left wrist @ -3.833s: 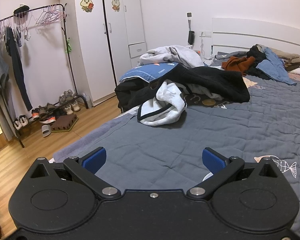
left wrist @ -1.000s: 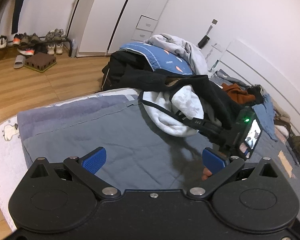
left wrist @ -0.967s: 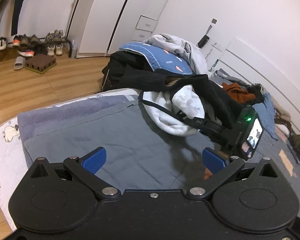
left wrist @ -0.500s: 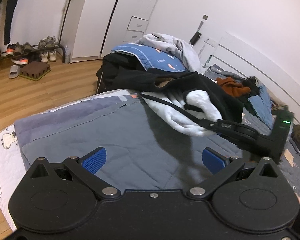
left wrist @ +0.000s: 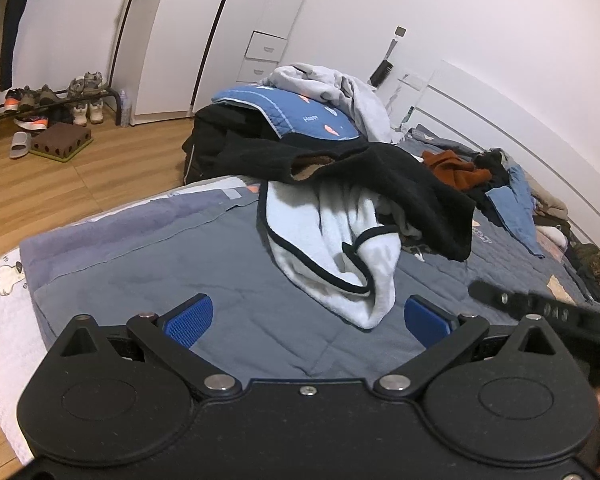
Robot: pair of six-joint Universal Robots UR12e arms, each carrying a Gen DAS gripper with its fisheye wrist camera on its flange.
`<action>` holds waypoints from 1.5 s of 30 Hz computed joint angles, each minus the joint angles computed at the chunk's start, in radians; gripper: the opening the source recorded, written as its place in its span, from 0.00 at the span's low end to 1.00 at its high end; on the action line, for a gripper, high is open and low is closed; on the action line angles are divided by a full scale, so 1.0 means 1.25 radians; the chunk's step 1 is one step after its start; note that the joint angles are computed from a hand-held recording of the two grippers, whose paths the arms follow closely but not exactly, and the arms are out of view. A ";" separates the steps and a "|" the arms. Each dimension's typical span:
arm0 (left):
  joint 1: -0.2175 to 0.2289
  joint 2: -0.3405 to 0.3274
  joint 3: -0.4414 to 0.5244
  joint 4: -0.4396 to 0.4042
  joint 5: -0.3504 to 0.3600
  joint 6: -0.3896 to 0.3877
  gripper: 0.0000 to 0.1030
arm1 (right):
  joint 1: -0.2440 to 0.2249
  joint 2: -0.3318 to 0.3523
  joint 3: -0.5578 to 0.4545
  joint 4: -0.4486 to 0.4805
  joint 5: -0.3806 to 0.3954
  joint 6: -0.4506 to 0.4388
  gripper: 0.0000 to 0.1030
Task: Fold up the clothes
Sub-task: 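Lift the white blanket edge with the right tool and regrip it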
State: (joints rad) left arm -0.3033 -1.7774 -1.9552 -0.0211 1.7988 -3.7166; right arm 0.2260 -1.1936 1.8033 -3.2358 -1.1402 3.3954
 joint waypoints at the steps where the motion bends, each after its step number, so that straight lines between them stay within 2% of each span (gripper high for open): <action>1: -0.001 0.000 0.000 0.003 0.001 0.001 1.00 | -0.002 -0.001 0.002 0.000 -0.002 0.005 0.00; 4: -0.006 0.000 0.000 0.006 0.003 0.006 1.00 | -0.007 -0.003 0.010 -0.002 -0.008 0.022 0.04; 6: -0.007 0.000 0.000 0.005 0.005 0.010 1.00 | -0.009 0.005 0.011 -0.035 -0.009 0.032 0.06; 8: -0.007 0.000 0.000 0.007 0.004 0.011 1.00 | -0.007 0.013 0.002 -0.021 -0.007 0.012 0.14; 9: -0.006 0.000 0.000 0.009 0.003 0.011 1.00 | -0.004 0.016 -0.002 -0.013 -0.010 -0.003 0.25; 10: -0.005 0.000 -0.001 0.010 0.001 0.009 1.00 | -0.002 0.023 -0.008 -0.014 -0.010 -0.020 0.42; 13: -0.001 0.000 -0.002 0.008 0.000 0.001 1.00 | 0.009 0.047 -0.029 -0.021 -0.024 -0.044 0.63; 16: 0.002 0.000 -0.001 0.006 -0.008 -0.003 1.00 | 0.018 0.079 -0.056 -0.023 -0.040 -0.044 0.67; 25: 0.015 0.000 -0.003 0.001 -0.034 -0.033 1.00 | 0.041 0.158 -0.137 0.008 -0.093 -0.045 0.70; 30: 0.015 -0.001 -0.003 0.002 -0.042 -0.031 1.00 | 0.052 0.177 -0.165 0.066 -0.150 -0.057 0.73; 34: 0.015 0.000 -0.005 0.002 -0.045 -0.032 1.00 | 0.056 0.185 -0.185 0.135 -0.167 -0.037 0.82; 36: 0.014 0.000 -0.004 0.001 -0.043 -0.030 1.00 | 0.055 0.186 -0.185 0.136 -0.157 -0.013 0.84; 37: 0.014 0.000 -0.004 0.000 -0.042 -0.029 1.00 | 0.054 0.187 -0.184 0.131 -0.153 -0.003 0.84; 39: 0.014 0.000 -0.004 -0.001 -0.043 -0.029 1.00 | 0.053 0.189 -0.170 0.073 -0.153 0.011 0.83; 41: 0.014 0.000 -0.003 -0.002 -0.042 -0.029 1.00 | 0.052 0.192 -0.165 0.049 -0.145 0.026 0.78; 42: 0.014 0.000 -0.003 -0.002 -0.042 -0.029 1.00 | 0.052 0.192 -0.164 0.043 -0.142 0.031 0.68; 43: 0.014 0.000 -0.002 -0.003 -0.042 -0.029 1.00 | 0.052 0.192 -0.168 0.061 -0.137 0.026 0.53; 44: 0.013 -0.001 -0.002 -0.003 -0.041 -0.029 1.00 | 0.051 0.192 -0.170 0.073 -0.125 0.020 0.47; 45: 0.013 -0.001 -0.001 -0.004 -0.041 -0.028 1.00 | 0.052 0.192 -0.171 0.077 -0.124 0.017 0.36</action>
State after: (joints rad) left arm -0.2871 -1.7782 -1.9568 -0.0263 1.7481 -3.7516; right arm 0.2910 -0.9530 1.5891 -3.1391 -1.2954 3.4165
